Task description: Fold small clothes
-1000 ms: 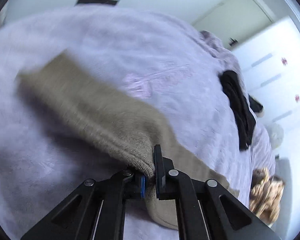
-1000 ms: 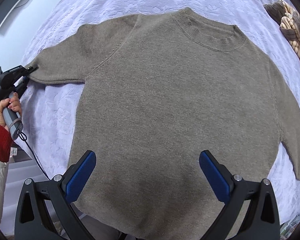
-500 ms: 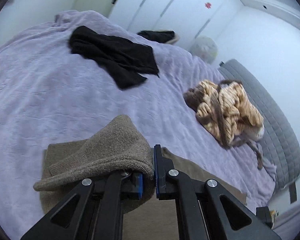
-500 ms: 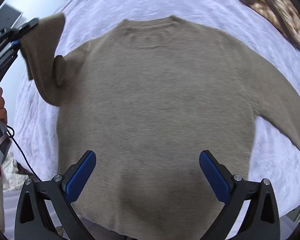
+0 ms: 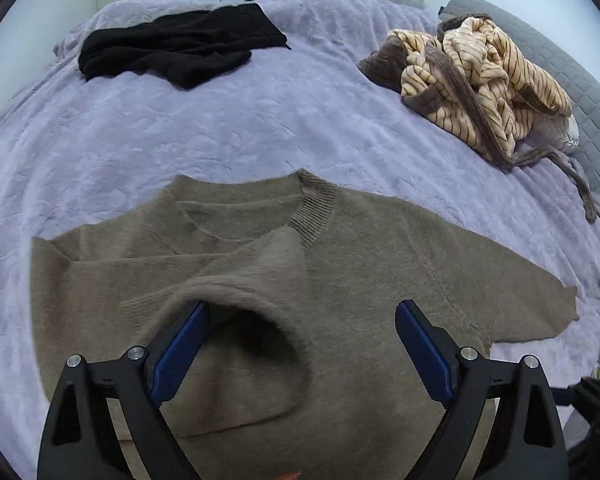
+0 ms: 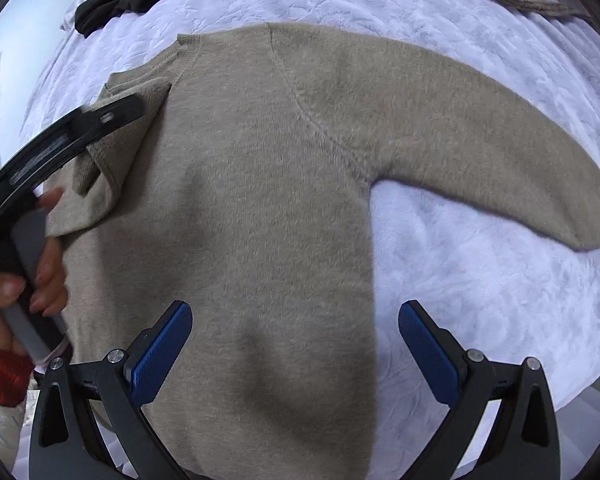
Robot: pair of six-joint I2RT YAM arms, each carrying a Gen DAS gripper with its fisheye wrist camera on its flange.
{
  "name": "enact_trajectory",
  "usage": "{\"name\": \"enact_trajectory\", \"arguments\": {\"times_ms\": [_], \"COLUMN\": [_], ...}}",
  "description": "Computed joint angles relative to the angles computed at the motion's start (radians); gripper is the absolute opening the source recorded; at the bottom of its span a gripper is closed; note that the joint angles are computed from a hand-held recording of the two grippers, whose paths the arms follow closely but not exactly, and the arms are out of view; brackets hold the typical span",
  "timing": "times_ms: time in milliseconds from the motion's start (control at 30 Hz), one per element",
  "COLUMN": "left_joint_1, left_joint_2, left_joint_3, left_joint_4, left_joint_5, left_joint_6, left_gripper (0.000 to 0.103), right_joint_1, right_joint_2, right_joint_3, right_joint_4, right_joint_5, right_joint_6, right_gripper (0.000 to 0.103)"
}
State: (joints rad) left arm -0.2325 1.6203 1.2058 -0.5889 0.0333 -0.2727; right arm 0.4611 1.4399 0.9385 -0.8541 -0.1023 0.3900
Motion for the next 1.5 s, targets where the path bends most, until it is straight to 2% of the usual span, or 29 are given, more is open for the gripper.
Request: {"name": "enact_trajectory", "arguments": {"times_ms": [67, 200, 267, 333, 433, 467, 500, 567, 600, 633, 667, 700, 733, 833, 900, 967, 1067, 1167, 1200, 1267, 1333, 1367, 1400, 1433, 1467, 1500], "left_joint_1": [0.070, 0.294, 0.391, 0.468, 0.522, 0.531, 0.533, 0.540, 0.544, 0.554, 0.565, 0.588, 0.609, 0.663, 0.699, 0.725, 0.750, 0.774, 0.778, 0.795, 0.812, 0.820, 0.826, 0.823, 0.821, 0.826], "left_joint_2": [-0.091, -0.120, -0.058, 0.044, 0.164, 0.198, 0.232, 0.268, 0.264, 0.253, 0.245, 0.234, 0.226, 0.209, 0.212, 0.212, 0.220, 0.231, 0.233, 0.231, 0.219, 0.206, 0.183, 0.152, 0.114, 0.067], "left_joint_3": [-0.038, -0.049, -0.020, 0.042, 0.095, 0.109, 0.127, 0.139, 0.128, 0.112, 0.104, 0.095, 0.087, 0.064, 0.057, 0.045, 0.050, 0.064, 0.071, 0.083, 0.099, 0.101, 0.093, 0.071, 0.038, -0.005], "left_joint_4": [-0.029, -0.094, -0.130, -0.182, -0.203, -0.211, -0.222, -0.227, -0.212, -0.197, -0.192, -0.189, -0.188, -0.176, -0.178, -0.172, -0.175, -0.189, -0.195, -0.207, -0.240, -0.254, -0.263, -0.251, -0.225, -0.193], "left_joint_5": [-0.009, 0.030, 0.017, 0.054, 0.103, 0.118, 0.113, 0.102, 0.118, 0.126, 0.133, 0.164, 0.189, 0.223, 0.254, 0.282, 0.311, 0.341, 0.350, 0.373, 0.372, 0.363, 0.345, 0.310, 0.269, 0.241], "left_joint_6": [0.031, 0.118, 0.162, 0.199, 0.196, 0.197, 0.194, 0.189, 0.186, 0.194, 0.206, 0.224, 0.240, 0.316, 0.357, 0.383, 0.413, 0.444, 0.452, 0.463, 0.479, 0.489, 0.499, 0.495, 0.484, 0.484], "left_gripper": [0.094, 0.094, 0.094, 0.094, 0.094, 0.089, 0.070, 0.059, 0.044, 0.037, 0.023, 0.018, 0.016, 0.014, 0.014, 0.014, 0.014, 0.014, 0.014, 0.014, 0.015, 0.016, 0.032, 0.047, 0.072, 0.073], "right_joint_1": [0.018, 0.119, 0.175, 0.230, 0.334, 0.380, 0.397, 0.451, 0.470, 0.481, 0.482, 0.465, 0.433, 0.304, 0.179, 0.069, -0.097, -0.251, -0.277, -0.285, -0.254, -0.229, -0.205, -0.171, -0.124, -0.052], "right_joint_2": [0.023, 0.149, 0.221, 0.307, 0.421, 0.476, 0.492, 0.580, 0.631, 0.677, 0.694, 0.713, 0.714, 0.591, 0.467, 0.391, 0.370, 0.386, 0.377, 0.316, 0.283, 0.244, 0.219, 0.202, 0.209, 0.237], "right_joint_3": [0.036, 0.199, 0.278, 0.367, 0.477, 0.518, 0.513, 0.559, 0.593, 0.632, 0.653, 0.690, 0.721, 0.655, 0.518, 0.389, 0.224, 0.071, 0.028, -0.026, -0.023, -0.032, -0.041, -0.064, -0.076, -0.077], "right_joint_4": [0.008, 0.034, 0.051, 0.077, 0.120, 0.142, 0.166, 0.206, 0.218, 0.211, 0.195, 0.160, 0.121, 0.174, 0.270, 0.340, 0.427, 0.544, 0.589, 0.603, 0.585, 0.571, 0.576, 0.612, 0.667, 0.732], "right_joint_5": [0.022, 0.088, 0.118, 0.158, 0.252, 0.301, 0.330, 0.424, 0.470, 0.507, 0.514, 0.468, 0.390, 0.181, 0.031, -0.060, -0.190, -0.410, -0.451, -0.442, -0.420, -0.425, -0.454, -0.513, -0.583, -0.626], "right_joint_6": [-0.022, -0.081, -0.119, -0.181, -0.307, -0.373, -0.414, -0.500, -0.533, -0.550, -0.551, -0.539, -0.500, -0.316, -0.180, -0.078, 0.044, 0.161, 0.205, 0.259, 0.268, 0.272, 0.287, 0.316, 0.365, 0.425], "right_gripper": [0.103, 0.103, 0.103, 0.103, 0.103, 0.103, 0.103, 0.103, 0.102, 0.094, 0.081, 0.024, 0.010, 0.010, 0.010, 0.010, 0.010, 0.010, 0.011, 0.023, 0.063, 0.070, 0.075, 0.075, 0.075, 0.075]}}
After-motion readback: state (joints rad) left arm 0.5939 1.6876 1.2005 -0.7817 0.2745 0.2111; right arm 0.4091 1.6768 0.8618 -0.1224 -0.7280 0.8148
